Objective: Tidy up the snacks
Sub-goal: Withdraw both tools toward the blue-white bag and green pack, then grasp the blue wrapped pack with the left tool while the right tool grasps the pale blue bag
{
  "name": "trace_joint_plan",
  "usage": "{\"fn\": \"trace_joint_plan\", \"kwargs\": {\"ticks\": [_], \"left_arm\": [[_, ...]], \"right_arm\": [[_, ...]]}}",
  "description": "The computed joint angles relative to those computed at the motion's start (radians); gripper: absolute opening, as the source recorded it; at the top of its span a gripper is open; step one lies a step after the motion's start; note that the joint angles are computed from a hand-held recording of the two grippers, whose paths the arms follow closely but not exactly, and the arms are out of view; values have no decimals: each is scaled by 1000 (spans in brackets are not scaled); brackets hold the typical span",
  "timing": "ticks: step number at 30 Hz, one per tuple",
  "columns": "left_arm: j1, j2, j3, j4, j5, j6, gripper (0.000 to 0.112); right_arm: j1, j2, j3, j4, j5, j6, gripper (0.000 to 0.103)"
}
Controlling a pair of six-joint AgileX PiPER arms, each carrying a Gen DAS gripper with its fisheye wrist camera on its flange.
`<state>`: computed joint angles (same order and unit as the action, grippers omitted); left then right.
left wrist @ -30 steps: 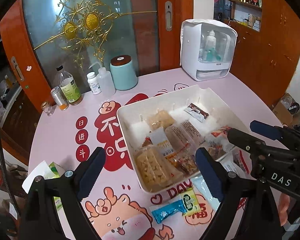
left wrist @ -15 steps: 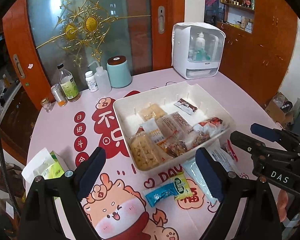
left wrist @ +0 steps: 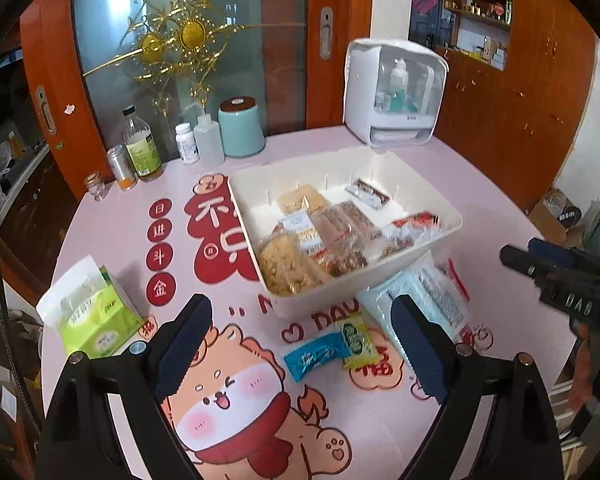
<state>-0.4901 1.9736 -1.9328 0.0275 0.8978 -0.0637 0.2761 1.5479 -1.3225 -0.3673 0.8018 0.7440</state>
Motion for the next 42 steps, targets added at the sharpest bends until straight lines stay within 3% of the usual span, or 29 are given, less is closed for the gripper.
{"fn": "trace_joint_plan", "kwargs": {"ticks": [12, 19, 25, 34, 38, 40, 42], "left_arm": [[-9, 26, 224, -43, -155, 181, 90], [-10, 183, 119, -41, -139, 288, 90], [-37, 294, 25, 24, -127, 358, 90], [-47, 463, -220, 10, 23, 446, 90], [-38, 528, -330, -26, 102, 466, 90], [-30, 544, -352, -55, 119, 478, 85], [-16, 566, -406, -116, 179, 506, 68]], "right_arm": [[-36, -9, 178, 114, -124, -96, 64], [-61, 95, 165, 159, -172, -212, 64], [-140, 221, 96, 292, -195, -438, 64], [-210, 391, -46, 571, -150, -823, 65], [-191, 403, -58, 554, -164, -839, 63], [-190, 404, -64, 565, -157, -863, 51], [-199, 396, -67, 611, -141, -908, 32]]}}
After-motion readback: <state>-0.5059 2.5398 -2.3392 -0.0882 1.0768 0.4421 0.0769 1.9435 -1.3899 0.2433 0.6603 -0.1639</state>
